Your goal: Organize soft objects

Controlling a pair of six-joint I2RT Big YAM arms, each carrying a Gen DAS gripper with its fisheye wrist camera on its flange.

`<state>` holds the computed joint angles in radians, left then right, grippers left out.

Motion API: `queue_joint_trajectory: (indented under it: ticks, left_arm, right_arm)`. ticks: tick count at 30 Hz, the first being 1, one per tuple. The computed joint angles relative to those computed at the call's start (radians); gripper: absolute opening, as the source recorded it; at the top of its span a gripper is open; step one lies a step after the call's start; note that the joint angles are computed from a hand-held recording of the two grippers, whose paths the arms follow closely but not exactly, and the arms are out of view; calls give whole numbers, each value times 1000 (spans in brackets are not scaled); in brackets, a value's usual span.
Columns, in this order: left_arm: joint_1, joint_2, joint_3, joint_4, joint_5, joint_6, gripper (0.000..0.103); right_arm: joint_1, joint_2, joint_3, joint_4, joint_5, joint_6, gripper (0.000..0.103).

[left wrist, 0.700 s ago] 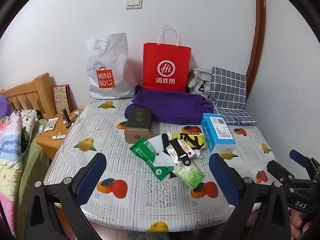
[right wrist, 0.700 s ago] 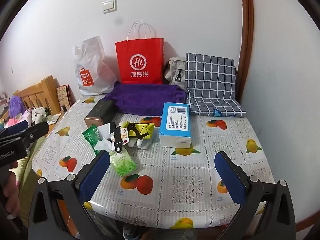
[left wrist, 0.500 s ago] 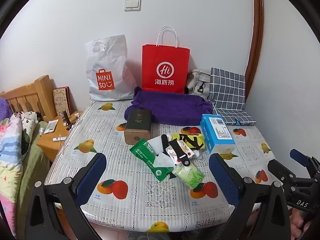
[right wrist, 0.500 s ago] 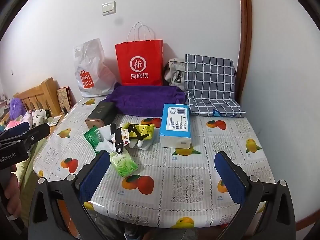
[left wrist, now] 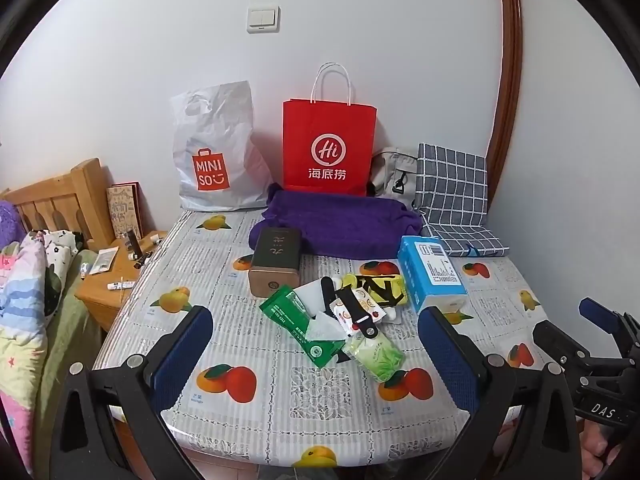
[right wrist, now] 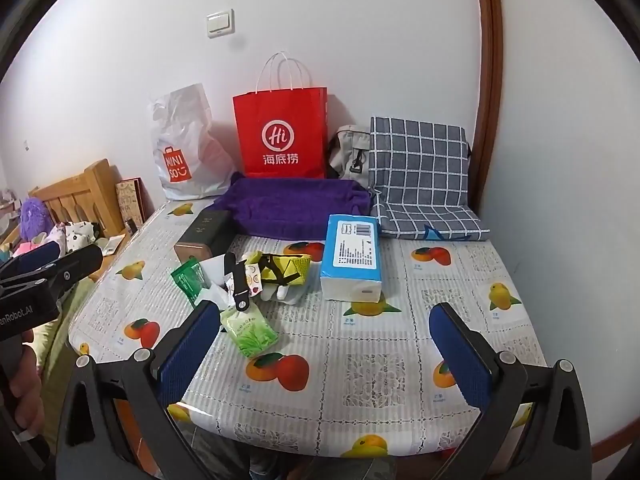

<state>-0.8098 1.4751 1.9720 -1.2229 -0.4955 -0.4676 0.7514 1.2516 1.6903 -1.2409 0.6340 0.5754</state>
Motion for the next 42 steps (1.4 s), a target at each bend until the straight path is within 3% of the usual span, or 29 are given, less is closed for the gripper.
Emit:
queue_joint_trajectory:
  ticks: [42]
  left_arm:
    - [-4,-9,0,-6,-22,2,103]
  right_arm:
    - [28,-12,-5,15,18,2,103]
